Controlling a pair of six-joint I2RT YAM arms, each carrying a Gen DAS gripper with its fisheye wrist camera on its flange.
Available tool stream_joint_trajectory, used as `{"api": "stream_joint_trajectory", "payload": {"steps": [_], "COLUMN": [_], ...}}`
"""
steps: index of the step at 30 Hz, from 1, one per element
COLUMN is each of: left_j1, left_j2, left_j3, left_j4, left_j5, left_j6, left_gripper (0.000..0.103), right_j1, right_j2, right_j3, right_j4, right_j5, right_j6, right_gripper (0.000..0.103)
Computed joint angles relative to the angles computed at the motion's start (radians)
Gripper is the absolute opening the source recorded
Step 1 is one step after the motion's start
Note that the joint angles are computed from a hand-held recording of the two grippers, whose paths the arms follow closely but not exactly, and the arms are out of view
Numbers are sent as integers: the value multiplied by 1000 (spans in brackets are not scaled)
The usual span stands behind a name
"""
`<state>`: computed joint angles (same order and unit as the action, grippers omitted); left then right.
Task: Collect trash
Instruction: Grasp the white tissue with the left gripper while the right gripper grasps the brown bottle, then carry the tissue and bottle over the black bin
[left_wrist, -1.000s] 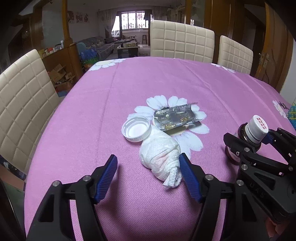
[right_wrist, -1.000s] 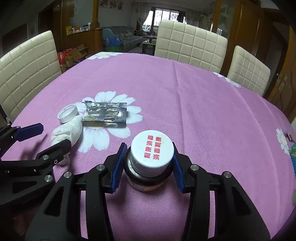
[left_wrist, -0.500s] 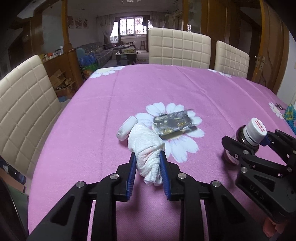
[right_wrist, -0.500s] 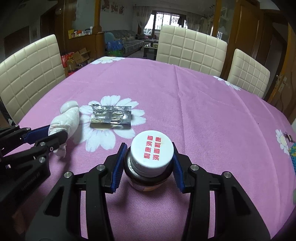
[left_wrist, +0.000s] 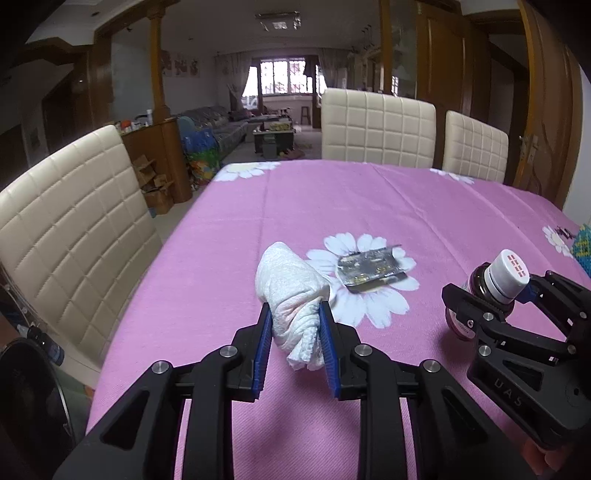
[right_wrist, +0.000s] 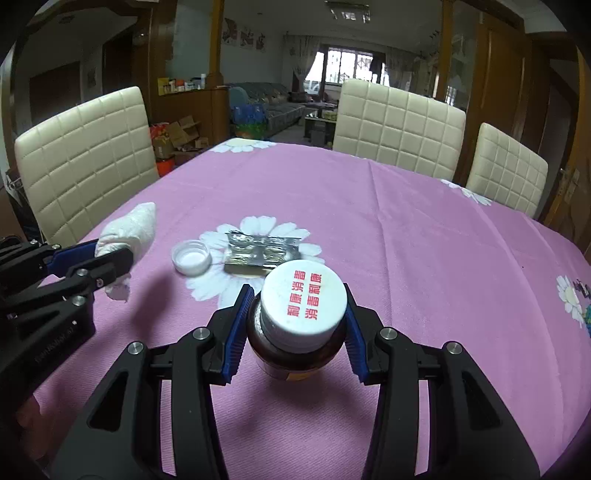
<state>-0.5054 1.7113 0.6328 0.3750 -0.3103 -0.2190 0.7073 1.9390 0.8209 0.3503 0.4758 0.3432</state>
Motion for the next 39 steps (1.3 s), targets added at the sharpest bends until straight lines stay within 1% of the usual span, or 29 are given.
{"api": "stream_joint_trajectory", "payload": {"steps": [6,9,13,15,19,25,30,34,39], "left_j1": [-8,3,28,38,91,221,380,504,669], "left_j2": [-129,-188,-268,-313,-417,-530,-583,-570,-555], "left_j3": [-140,-206,-290,-333,-408,-482,-528,-551,-562], "left_j4": [73,100,124,135,130,108,118,155,187], "left_j5": [-83,-102,-170,-214,-220,-164,-73,3,99], "left_j6": [20,35,50,67,91,121,163,195,229], "left_gripper": [25,25,25,25,25,25,25,25,25], "right_j1": [41,79,147,179,238,300,339,368,393], "right_j2": [1,-4,-11,-7,34,100,191,286,366], "right_j3": [9,16,31,53,130,262,421,567,708], "right_j4": [2,5,10,2,-36,-101,-179,-257,-325], "right_j5": [-4,5,35,32,36,21,-19,-43,-71], "right_j6": [-6,-16,-42,-51,-71,-92,-112,-112,-114], "right_gripper": [47,47,47,47,47,47,47,47,47]}}
